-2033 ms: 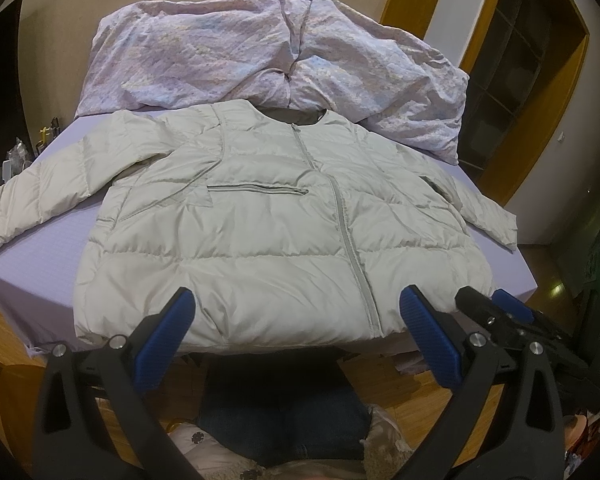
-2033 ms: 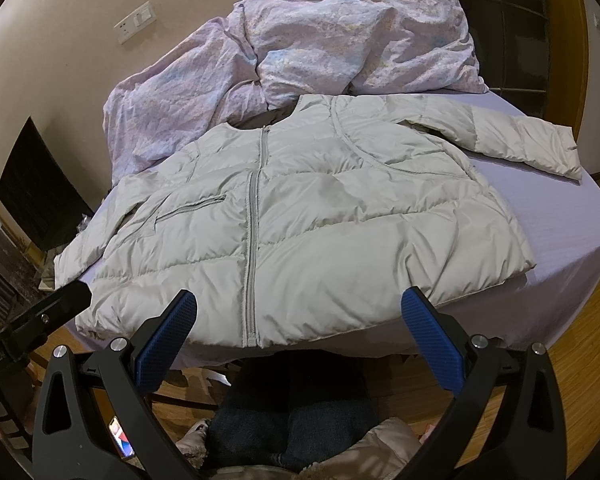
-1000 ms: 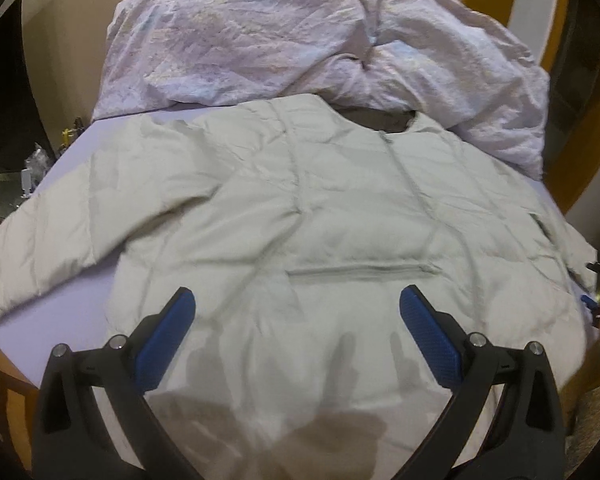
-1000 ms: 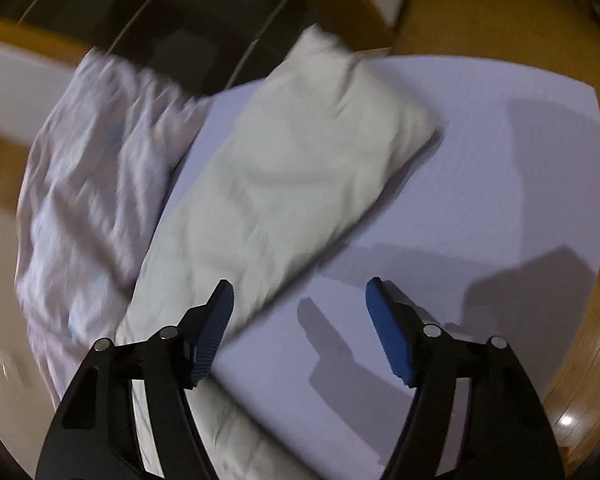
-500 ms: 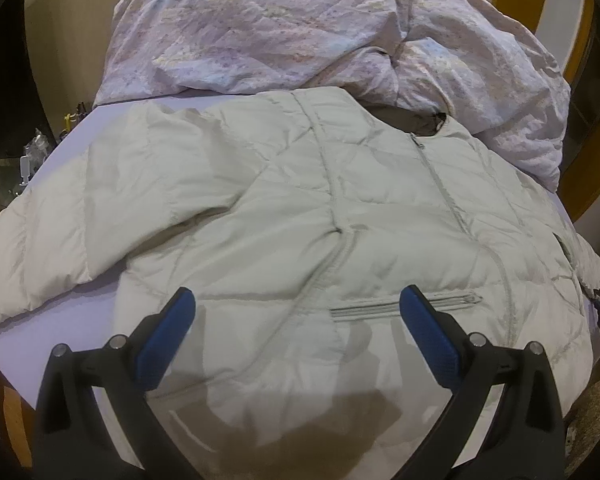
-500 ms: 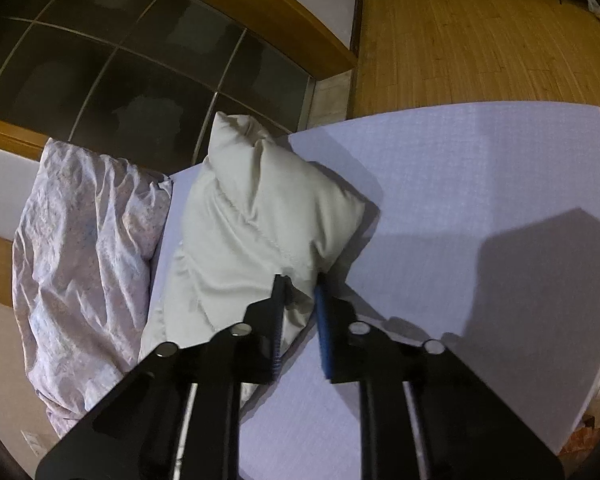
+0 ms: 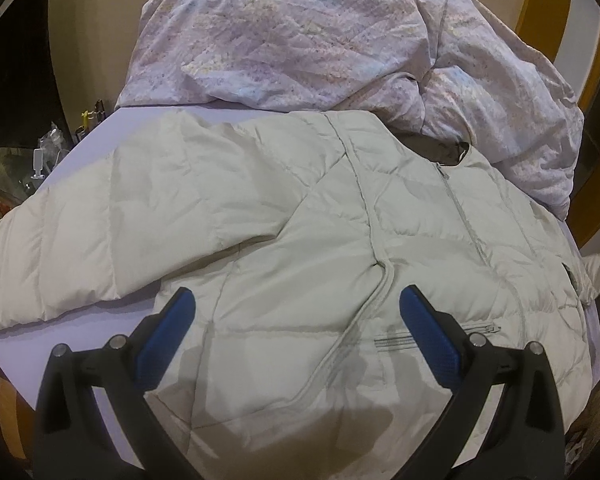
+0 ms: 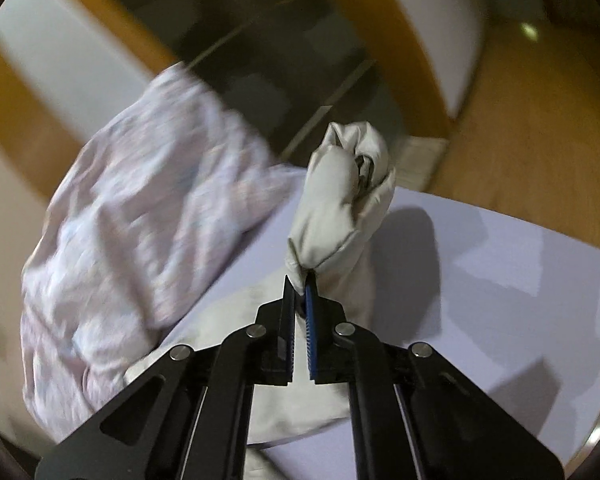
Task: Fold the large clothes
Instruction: 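Fold the held sleeve across the jacket body with the right gripper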
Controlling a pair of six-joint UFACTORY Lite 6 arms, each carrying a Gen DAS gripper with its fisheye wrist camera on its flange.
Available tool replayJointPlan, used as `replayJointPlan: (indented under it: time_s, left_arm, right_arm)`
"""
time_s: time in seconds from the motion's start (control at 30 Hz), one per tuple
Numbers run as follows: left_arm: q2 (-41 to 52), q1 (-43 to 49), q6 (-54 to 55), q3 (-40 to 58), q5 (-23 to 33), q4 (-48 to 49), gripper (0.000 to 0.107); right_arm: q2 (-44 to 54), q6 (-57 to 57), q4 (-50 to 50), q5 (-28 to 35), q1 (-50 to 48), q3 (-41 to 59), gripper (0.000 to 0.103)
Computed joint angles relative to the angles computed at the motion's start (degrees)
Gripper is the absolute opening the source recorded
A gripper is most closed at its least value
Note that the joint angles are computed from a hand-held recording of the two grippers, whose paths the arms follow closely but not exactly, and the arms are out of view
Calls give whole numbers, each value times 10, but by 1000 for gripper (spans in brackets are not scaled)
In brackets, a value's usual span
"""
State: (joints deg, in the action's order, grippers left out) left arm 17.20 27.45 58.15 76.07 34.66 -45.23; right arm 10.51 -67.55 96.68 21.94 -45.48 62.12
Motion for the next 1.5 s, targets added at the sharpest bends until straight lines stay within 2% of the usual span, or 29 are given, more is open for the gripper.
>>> replayJointPlan:
  time_s: [0.23,0.33,0.43,0.6,0.83,0.9,0.93,1.07,1.2,1.27,1.3,1.33,1.4,1.5]
  left_arm:
    - [3,14,-4,13,10,3,101]
    - [-6,24,0,6,-14,1,101]
    - [-19,36,24,-10,-42,-23,101]
    - [-2,73,35,13,-21,-42,101]
    - [5,112,63,14,-39,-57,101]
    - [4,119,69,10,-46,-57,101]
    - [9,126,70,15,-43,-55,101]
    - [36,156,66,41,-3,-48,101]
    - [59,187,57,64,38,-45,101]
    - [64,197,59,68,41,-45,101]
    - [66,201,59,69,41,-45,101]
    - [69,207,60,71,41,-43,101]
    - [74,214,56,73,40,-40,101]
    - [87,222,40,85,49,-29,101]
  right_arm:
    - [20,112,-133,-35,184,100,5]
    - [57,236,-266,-47,283,170,5]
    - [89,299,-339,-42,354,211,5]
    - [182,437,-494,-32,472,310,5]
    - [328,633,-682,-4,561,441,5]
    - [353,656,-700,5,573,463,5]
    - [349,649,-696,4,574,453,5]
    - [379,712,-778,20,605,480,5]
    - [401,839,-955,43,645,509,9]
    - [400,824,-957,64,649,517,20]
    - [391,793,-922,66,646,509,41]
    - [376,751,-871,63,640,495,53]
    - [341,725,-841,31,636,453,53]
    - [310,729,-828,-18,624,420,44]
